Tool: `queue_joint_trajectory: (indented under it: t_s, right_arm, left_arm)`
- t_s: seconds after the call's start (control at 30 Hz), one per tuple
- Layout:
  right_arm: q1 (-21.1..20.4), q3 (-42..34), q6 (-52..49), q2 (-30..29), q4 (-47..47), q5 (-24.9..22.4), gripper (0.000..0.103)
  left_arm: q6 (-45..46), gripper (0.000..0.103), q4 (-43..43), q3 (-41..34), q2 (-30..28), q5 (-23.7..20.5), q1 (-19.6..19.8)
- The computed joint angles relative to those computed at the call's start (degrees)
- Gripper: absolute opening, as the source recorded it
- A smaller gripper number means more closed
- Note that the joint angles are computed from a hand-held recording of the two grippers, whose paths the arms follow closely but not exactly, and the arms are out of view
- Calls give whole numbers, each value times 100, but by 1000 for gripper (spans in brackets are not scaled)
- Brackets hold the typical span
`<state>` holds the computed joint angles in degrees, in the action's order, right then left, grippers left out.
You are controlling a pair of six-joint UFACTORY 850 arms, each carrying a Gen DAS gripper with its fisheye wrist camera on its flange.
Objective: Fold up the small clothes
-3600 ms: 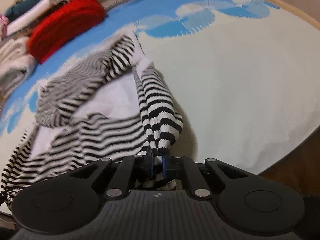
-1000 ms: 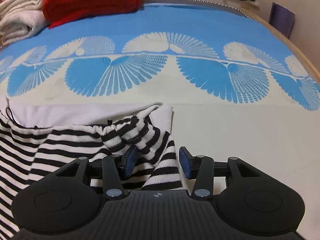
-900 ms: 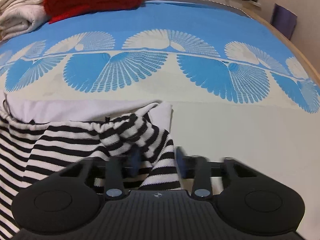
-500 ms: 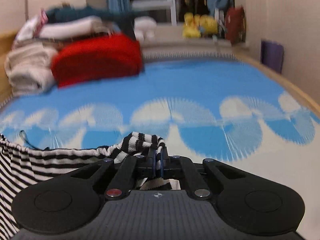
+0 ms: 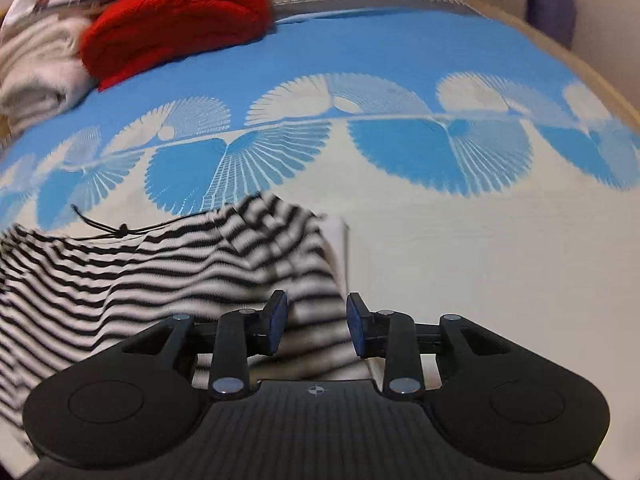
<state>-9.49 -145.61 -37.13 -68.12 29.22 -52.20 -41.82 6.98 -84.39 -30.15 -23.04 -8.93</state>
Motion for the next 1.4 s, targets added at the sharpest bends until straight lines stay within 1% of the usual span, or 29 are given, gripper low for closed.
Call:
queue_joint_trajectory:
  t_s: [0.07, 0.1, 0.13, 0.2, 0.23, 0.27, 0.3, 0.33, 0.4, 0.43, 0.53, 0.63, 0.67, 0.7, 0.73, 0.77, 0.8, 0.83, 0.9, 0.97, 1.0, 1.03, 1.07, 1.13, 1.17, 1.2, 1.23, 1.3, 1.4]
  right_arm:
    - [-201, 148, -133, 152, 375, -455, 35]
    - [-271, 228, -229, 213, 476, -599, 38]
    - [-335, 548, -409, 411, 550, -719, 41]
    - [-412, 1174, -680, 773, 591, -684, 42]
    - [-423, 1360, -702, 864, 535, -651, 42]
    - [-438, 1503, -638, 914, 448, -607, 42]
    - [-445, 1566, -516, 925, 321, -630, 42]
    - [-450, 1557, -365, 897, 169, -675, 42]
    - [-449, 1668, -264, 924, -9, -628, 42]
    - [-453, 1760, -293, 967, -68, -609, 42]
    - [-444, 1838, -327, 974, -199, -631, 42]
    - [-396, 1790, -298, 890, -434, -638, 42]
    - [-380, 1780, -244, 864, -518, -655, 42]
    - [-369, 1779, -248, 849, -547, -685, 41]
    - [-363, 1773, -300, 844, -556, -685, 33]
    - [-364, 1839, -465, 882, -481, -652, 25]
    - [-378, 1821, -602, 873, -360, -735, 11]
    - [-388, 1837, -707, 893, -248, -736, 9]
    - [-447, 1971, -922, 1020, 85, -593, 7]
    - [-646, 2132, -1290, 1204, 1152, -403, 4]
    - [-757, 2076, -1434, 1213, 1680, -474, 4]
    - [-859, 1879, -1372, 1144, 1968, -612, 3]
    - [-891, 1903, -1317, 1149, 2016, -545, 3]
    - [-823, 1975, -893, 1127, 1393, -301, 3]
    - [-756, 1728, -503, 974, 794, -463, 3]
    - [-688, 1510, -190, 823, 278, -663, 3]
    - [-611, 1369, 57, 713, -210, -816, 3]
    - [-505, 1407, 142, 718, -625, -782, 4]
    - [-395, 1733, 72, 952, -807, -281, 7]
  left_arm:
    - [439, 47, -569, 235, 288, -240, 82]
    - [431, 47, -550, 339, 404, -334, 76]
    - [434, 47, -530, 478, 536, -385, 79]
    - [480, 47, -627, 771, 699, -342, 33]
    - [671, 47, -917, 991, 774, -167, 28]
    - [1083, 47, -1447, 1099, 772, -227, 56]
    - [1260, 44, -1737, 1040, 637, -526, 65]
    - [1306, 44, -1788, 960, 547, -677, 81]
    - [1090, 44, -1301, 950, 539, -558, 19]
    - [1151, 44, -1240, 923, 498, -591, 14]
    - [1470, 44, -1605, 800, 315, -942, 69]
    - [1410, 44, -1291, 730, 251, -1032, 4]
    - [1438, 42, -1283, 720, 240, -1053, -8]
    - [1429, 36, -1261, 712, 232, -1071, -22]
    - [1461, 21, -1269, 726, 234, -1045, -21]
    - [1556, 13, -1351, 741, 248, -1004, -11]
    - [1699, 1, -1474, 790, 296, -931, 6]
    - [1713, 0, -1453, 858, 348, -812, 4]
    - [1071, 0, -776, 1047, 580, -418, -45]
    - [212, 0, -137, 1372, 938, 197, -55]
    - [-201, 0, 245, 1502, 1091, 398, -43]
    - [-375, 0, 443, 1520, 1122, 359, -35]
    - [-320, 0, 400, 1459, 1049, 80, -14]
    - [345, 0, -404, 1205, 747, -705, 38]
    - [734, 1, -686, 1064, 590, -1029, 39]
    - [919, 1, -728, 956, 496, -1196, 8]
    - [864, 1, -569, 916, 480, -1206, -37]
    - [424, 3, -172, 946, 561, -1018, -110]
    - [-472, 15, 582, 1093, 789, -605, -153]
